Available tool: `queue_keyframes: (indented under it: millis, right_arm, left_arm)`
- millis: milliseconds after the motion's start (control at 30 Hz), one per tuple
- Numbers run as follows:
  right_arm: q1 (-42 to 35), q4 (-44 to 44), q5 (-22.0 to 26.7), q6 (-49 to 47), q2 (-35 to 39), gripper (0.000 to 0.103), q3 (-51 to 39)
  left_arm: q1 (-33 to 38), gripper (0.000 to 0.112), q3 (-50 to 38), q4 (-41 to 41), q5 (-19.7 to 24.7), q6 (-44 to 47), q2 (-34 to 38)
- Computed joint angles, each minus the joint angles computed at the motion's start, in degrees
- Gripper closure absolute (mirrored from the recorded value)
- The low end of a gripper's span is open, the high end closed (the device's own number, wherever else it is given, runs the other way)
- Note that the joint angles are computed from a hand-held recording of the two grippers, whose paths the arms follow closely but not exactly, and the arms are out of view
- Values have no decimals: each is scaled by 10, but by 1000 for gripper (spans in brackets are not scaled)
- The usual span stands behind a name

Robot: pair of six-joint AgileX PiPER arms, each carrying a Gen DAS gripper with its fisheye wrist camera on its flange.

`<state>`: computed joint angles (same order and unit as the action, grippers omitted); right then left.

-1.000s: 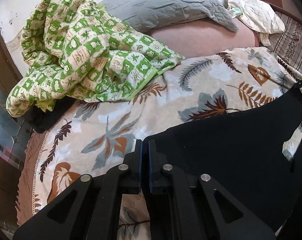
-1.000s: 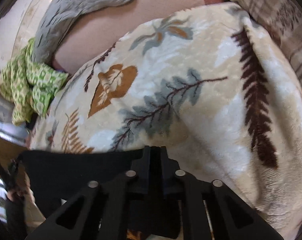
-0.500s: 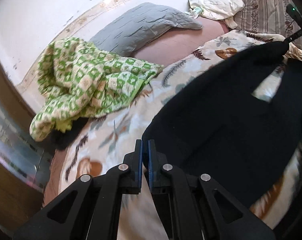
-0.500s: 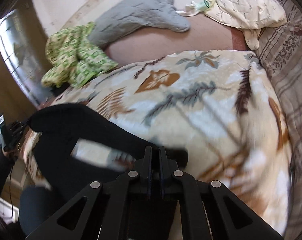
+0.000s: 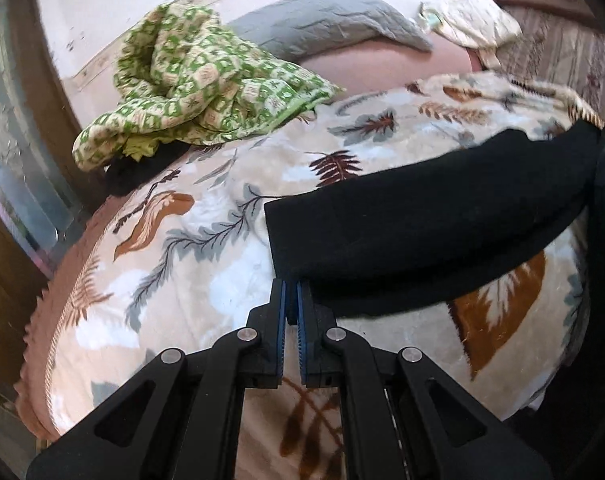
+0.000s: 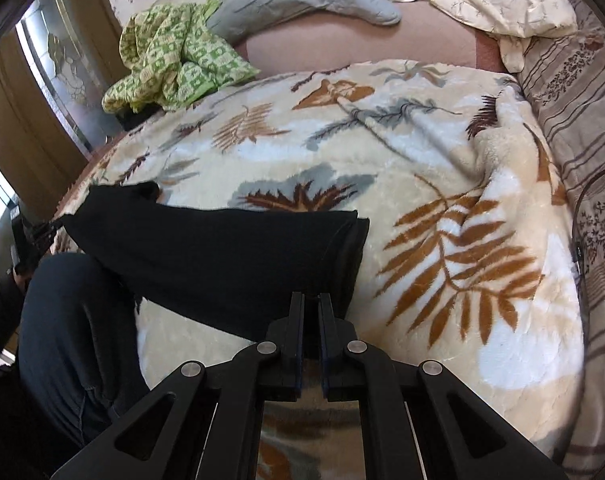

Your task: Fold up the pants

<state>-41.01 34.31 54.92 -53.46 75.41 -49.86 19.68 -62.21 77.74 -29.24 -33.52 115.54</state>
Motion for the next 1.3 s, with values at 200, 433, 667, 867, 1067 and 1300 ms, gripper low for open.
queue_keyframes:
  millis: [200,433,667,867,1067,1300]
  right_arm:
    - [17,-33,-5,9,5,94,7]
    - [-8,-50,1,-4,-23,64,26]
    - [-178,144,85,-124,-58,62,8]
    - [-24,77,49,-69,-63,65,21]
    - [132,-115,-90,52,-18,64,61]
    - [106,7,-68,-10,-59,64,31]
  left_arm:
    - [14,105,19,-98,29,73,13]
    - [54,92,50,-37,-45,-127,-45]
    - [-57,86,141,-209,-87,139,-57]
    - [-107,84,78,-364,-21,244,29]
    - [-135,85,-47,-221,82,12,73]
    - [-106,86,33,-151,32,-74,0]
